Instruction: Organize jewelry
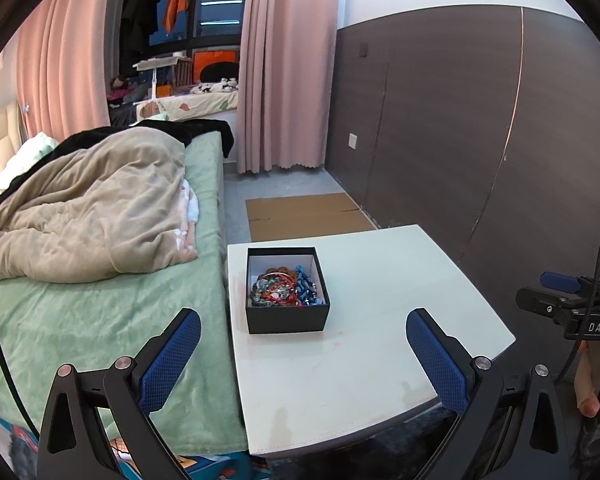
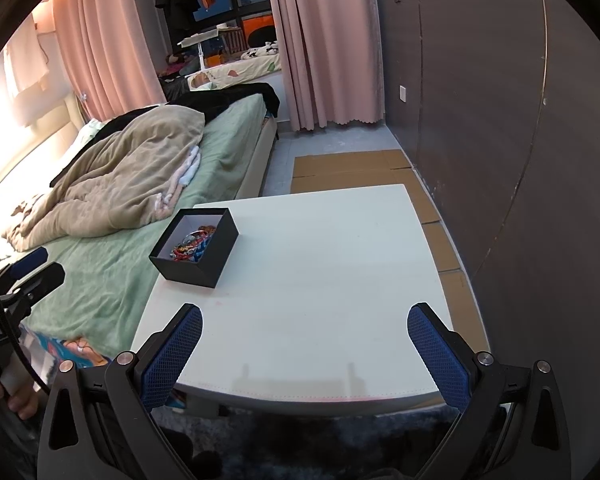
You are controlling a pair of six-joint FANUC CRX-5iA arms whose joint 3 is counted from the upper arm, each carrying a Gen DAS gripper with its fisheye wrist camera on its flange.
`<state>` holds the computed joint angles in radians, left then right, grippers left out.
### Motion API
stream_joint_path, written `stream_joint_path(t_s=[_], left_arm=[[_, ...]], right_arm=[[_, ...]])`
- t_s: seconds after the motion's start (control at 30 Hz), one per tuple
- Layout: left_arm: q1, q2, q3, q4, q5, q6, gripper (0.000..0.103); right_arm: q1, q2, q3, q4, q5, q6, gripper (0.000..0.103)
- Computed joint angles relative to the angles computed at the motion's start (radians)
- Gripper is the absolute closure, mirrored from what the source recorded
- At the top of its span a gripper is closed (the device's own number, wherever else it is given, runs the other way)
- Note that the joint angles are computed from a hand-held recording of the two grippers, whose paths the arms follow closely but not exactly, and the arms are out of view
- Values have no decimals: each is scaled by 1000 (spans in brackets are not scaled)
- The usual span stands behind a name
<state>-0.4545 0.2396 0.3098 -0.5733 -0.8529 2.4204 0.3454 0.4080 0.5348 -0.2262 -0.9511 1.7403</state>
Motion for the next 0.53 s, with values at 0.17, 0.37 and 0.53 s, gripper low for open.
stream_joint_path(t_s=[0.17, 0.37, 0.53], left_arm=[[-3, 0, 1, -14, -10, 18, 1], [2, 4, 4, 0, -6, 10, 1], [2, 2, 1, 2, 1, 6, 1]], right_arm=[[-2, 1, 3, -3, -2, 2, 0], [-2, 2, 3, -3, -2, 3, 0], [-3, 2, 4, -4, -3, 4, 0]])
